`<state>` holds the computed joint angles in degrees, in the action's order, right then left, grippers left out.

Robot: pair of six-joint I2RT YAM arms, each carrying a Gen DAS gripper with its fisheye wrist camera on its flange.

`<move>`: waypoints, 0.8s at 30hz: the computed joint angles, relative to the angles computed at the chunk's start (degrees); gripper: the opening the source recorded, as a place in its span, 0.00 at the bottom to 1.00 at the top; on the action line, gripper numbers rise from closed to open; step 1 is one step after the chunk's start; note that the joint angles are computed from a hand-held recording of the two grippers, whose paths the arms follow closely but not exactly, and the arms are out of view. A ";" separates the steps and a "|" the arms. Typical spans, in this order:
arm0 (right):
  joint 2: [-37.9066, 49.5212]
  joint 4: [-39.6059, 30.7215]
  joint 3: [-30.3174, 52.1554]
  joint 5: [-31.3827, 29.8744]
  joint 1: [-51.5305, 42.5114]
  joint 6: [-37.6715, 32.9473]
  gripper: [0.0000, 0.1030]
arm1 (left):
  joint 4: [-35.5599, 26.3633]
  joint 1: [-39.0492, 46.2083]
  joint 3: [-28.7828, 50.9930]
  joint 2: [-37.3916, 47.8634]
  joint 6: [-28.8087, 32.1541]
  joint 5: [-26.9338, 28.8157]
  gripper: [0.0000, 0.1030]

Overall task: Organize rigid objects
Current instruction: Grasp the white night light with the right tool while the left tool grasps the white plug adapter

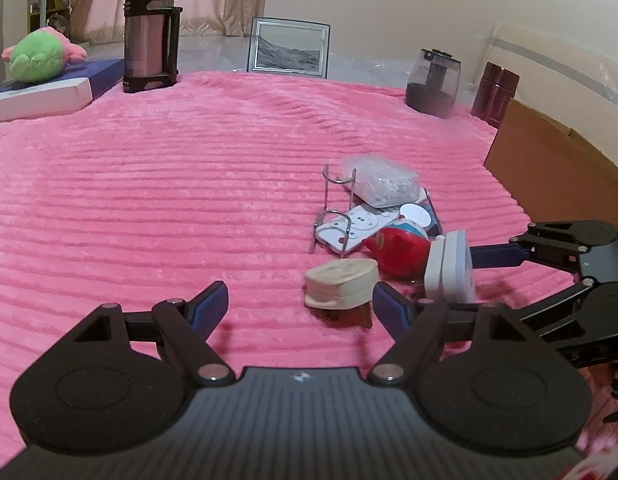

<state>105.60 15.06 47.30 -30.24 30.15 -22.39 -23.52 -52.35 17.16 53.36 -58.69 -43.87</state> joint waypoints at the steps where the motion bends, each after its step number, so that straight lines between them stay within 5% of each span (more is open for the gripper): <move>1: -0.83 1.14 -1.11 0.20 -0.32 1.27 0.61 | 0.61 0.00 -0.06 0.33 -0.05 0.11 0.73; 7: -7.43 7.60 -9.22 3.32 -2.48 8.32 0.61 | 6.99 0.06 1.00 6.80 0.97 -0.55 0.71; 15: -11.74 7.46 -12.68 5.94 -4.07 10.97 0.61 | 16.37 3.71 3.68 17.56 3.27 0.21 0.55; 20: -12.52 7.42 -13.49 5.70 -4.72 11.60 0.61 | 17.94 5.00 4.26 19.99 2.29 0.42 0.41; 24: -12.75 7.65 -13.68 5.85 -4.79 11.72 0.61 | 18.40 5.20 3.73 19.72 1.56 0.27 0.42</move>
